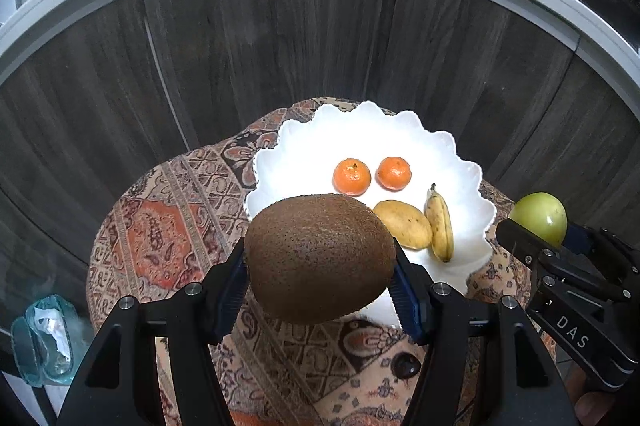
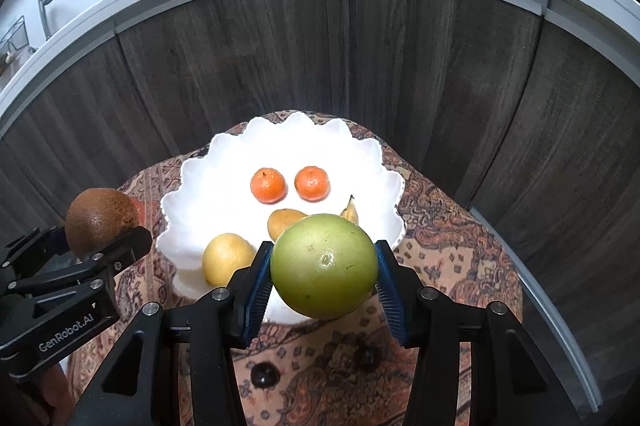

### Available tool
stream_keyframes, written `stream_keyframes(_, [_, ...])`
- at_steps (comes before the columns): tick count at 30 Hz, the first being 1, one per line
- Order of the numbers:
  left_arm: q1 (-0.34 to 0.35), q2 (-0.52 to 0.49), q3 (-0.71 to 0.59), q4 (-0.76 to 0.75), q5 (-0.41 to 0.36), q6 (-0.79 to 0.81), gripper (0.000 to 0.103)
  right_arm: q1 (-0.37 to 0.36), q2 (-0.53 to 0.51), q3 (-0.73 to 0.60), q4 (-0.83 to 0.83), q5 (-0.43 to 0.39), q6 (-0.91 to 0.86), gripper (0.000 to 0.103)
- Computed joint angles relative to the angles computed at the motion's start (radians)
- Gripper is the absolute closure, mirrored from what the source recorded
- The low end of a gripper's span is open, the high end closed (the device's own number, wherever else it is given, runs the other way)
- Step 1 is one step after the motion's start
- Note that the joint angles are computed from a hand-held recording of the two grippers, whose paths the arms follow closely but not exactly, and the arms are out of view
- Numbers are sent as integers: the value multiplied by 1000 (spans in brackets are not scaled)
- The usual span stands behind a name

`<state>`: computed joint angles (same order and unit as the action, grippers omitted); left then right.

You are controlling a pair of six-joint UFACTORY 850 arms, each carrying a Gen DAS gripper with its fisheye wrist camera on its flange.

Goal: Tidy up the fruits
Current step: 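Lift the kiwi and green fruit and carry both over the white bowl, then open both tools to drop the kiwi and green fruit into the bowl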

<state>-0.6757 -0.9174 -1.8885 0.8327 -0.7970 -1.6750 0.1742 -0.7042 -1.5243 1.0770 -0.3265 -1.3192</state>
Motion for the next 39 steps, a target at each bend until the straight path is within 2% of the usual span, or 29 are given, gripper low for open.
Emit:
stream_keyframes(18, [82, -129, -153, -83, 42, 147, 40, 29, -186, -250, -248, -20, 279, 53])
stream_keyframes(32, [105, -157, -167, -167, 85, 214, 39, 36, -229, -316, -325, -55, 356, 53])
stream_keyframes(33, [103, -156, -166, -158, 82, 210, 38, 36, -227, -311, -315, -49, 343, 51])
stream_keyframes(35, [95, -151, -163, -119, 62, 182, 27, 38, -203, -275, -255, -3, 272, 33])
stream_keyframes(36, [93, -147, -160, -103, 52, 164, 15, 38, -189, -255, -210, 23, 225, 28])
stream_keyframes(37, [89, -140, -153, -78, 43, 134, 10, 39, -180, -243, -175, 43, 189, 23])
stream_keyframes(39, [86, -129, -145, -50, 34, 102, 8, 40, -171, -232, -157, 64, 166, 21])
